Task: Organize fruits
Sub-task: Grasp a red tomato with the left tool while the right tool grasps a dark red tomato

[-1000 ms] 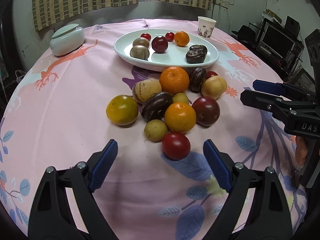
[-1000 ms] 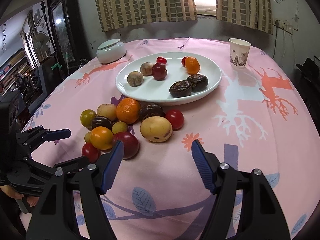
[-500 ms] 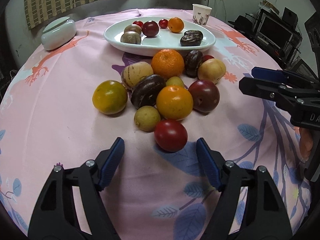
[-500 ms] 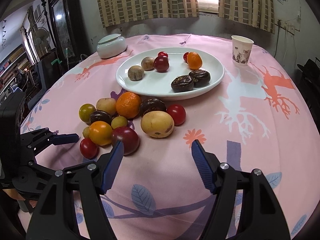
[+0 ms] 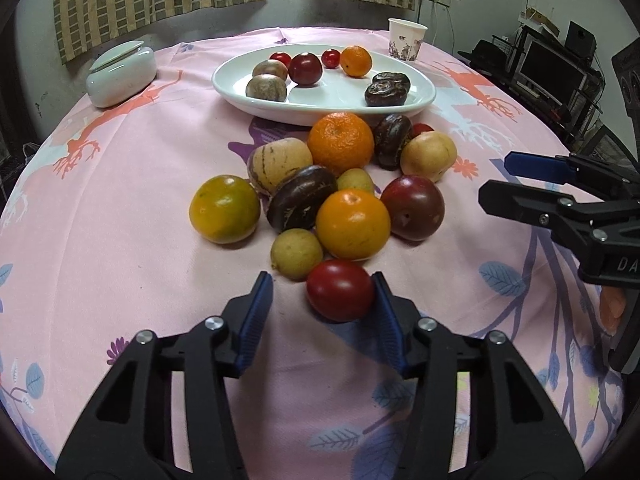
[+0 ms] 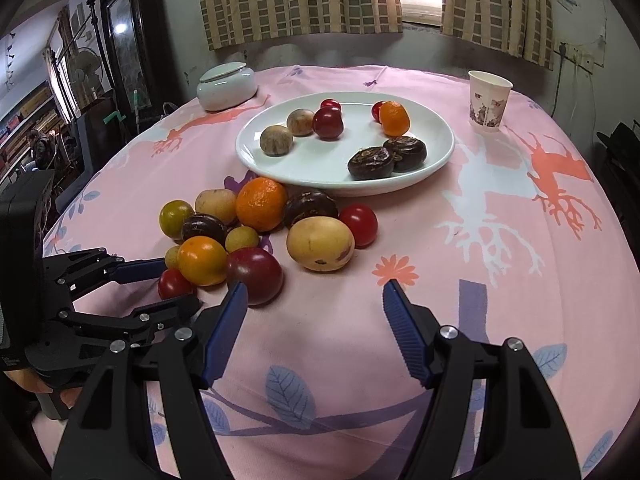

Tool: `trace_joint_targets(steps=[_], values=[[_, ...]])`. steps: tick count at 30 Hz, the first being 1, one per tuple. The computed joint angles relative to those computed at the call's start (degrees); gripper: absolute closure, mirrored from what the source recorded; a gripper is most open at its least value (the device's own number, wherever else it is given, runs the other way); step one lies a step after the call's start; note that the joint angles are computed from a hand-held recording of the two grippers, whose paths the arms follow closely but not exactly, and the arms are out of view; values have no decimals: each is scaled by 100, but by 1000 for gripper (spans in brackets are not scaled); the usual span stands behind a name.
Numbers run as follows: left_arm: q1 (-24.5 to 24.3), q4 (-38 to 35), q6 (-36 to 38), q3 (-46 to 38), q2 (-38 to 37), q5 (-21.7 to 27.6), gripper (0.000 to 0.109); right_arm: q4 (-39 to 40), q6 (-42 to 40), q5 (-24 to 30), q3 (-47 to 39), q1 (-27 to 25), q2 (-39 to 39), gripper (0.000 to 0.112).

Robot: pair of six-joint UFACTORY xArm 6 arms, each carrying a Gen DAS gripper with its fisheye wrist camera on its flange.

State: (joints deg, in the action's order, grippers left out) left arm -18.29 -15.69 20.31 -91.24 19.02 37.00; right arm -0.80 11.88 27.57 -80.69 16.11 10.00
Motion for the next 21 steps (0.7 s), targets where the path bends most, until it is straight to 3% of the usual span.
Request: trace_joint_targets(steps=[5, 13, 20, 21], values=[[67, -338, 299, -124, -3, 325, 73, 60, -85, 38, -10, 20, 34, 42], [134, -533, 367, -204, 4, 485, 75, 462, -612, 260, -275, 235, 299, 42], [178, -679, 399, -303, 59, 624, 75, 10, -377, 613, -788, 285, 689, 42], [182, -682, 409, -312, 65, 631, 75, -19, -397, 687, -911, 288, 776, 48]])
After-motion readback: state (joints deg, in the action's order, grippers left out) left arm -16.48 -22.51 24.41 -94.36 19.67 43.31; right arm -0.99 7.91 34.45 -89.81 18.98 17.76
